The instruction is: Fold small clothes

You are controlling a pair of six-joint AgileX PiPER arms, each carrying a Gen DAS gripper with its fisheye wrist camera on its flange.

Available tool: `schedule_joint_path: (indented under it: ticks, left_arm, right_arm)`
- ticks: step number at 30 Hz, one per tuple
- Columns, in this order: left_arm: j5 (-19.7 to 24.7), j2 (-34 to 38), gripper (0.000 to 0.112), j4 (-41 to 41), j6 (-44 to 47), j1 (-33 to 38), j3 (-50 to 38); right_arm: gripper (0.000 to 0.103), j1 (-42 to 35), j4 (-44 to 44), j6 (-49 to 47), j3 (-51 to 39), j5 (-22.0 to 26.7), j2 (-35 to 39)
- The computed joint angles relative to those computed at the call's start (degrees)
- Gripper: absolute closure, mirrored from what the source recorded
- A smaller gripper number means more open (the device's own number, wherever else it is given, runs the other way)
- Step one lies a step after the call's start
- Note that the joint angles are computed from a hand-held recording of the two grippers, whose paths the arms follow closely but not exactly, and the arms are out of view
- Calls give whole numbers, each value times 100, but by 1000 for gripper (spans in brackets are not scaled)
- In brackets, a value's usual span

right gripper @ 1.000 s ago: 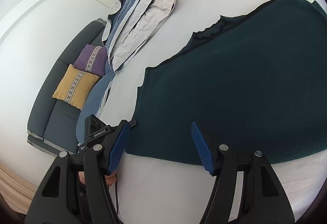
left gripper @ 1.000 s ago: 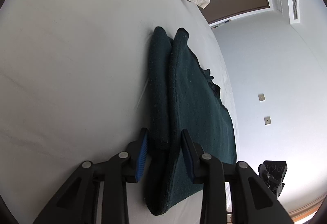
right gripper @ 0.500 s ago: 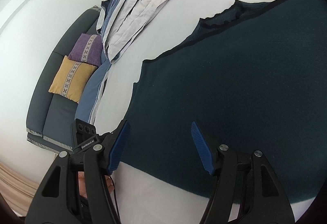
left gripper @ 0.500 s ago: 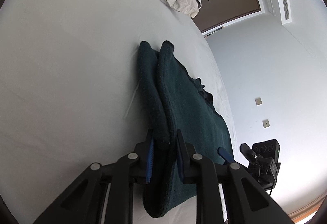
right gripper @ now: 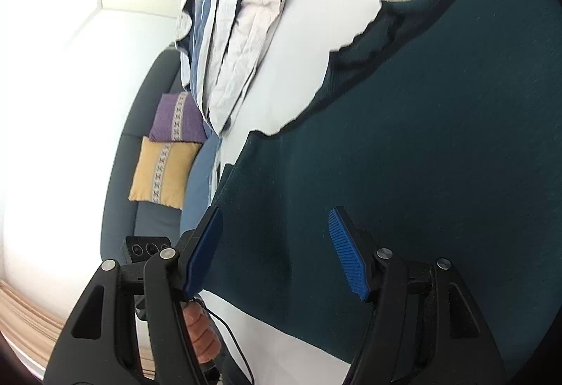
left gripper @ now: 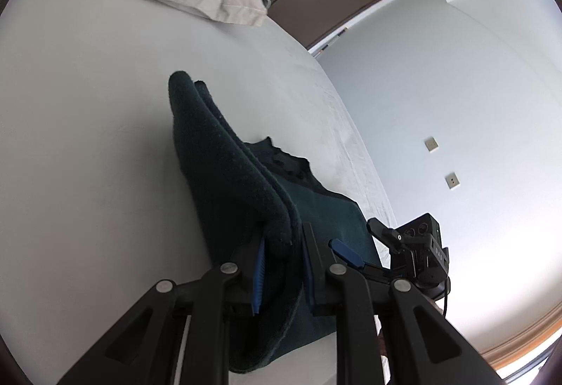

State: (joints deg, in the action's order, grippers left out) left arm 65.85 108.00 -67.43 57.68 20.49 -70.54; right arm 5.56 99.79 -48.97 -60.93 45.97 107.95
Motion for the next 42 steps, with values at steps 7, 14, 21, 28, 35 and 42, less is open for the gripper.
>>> schedule_joint_path:
  ticks: [7,14,21,28,35,42]
  left_arm:
    - [-858,220,93,-338,-431,-2082,-200]
    - [-1805,428,78,-625,-121,-3369,202]
    - [-1395,-732,62,-1033,1152,-2532,1371]
    - [-1255,-437,64,-1107,1562,-1791,1750]
    - [-1340,-381,64,-1216,1823,-1994,1874]
    - [-1229,-236,64,-1340,2042,-1932,2005]
  right_arm:
    - [40,-1659,-609,454,218,1184,198]
    - [43,-2466,-785,277,-129,2197,983]
    - [42,-2040,-1649,1025,-603,1529,803]
    - [40,-1298,-2605,2444,-1004,685,525]
    - [42,-677,-3979,3737,-1871,605,634]
    - [60,-452,-4134,3685,-1955,248,800]
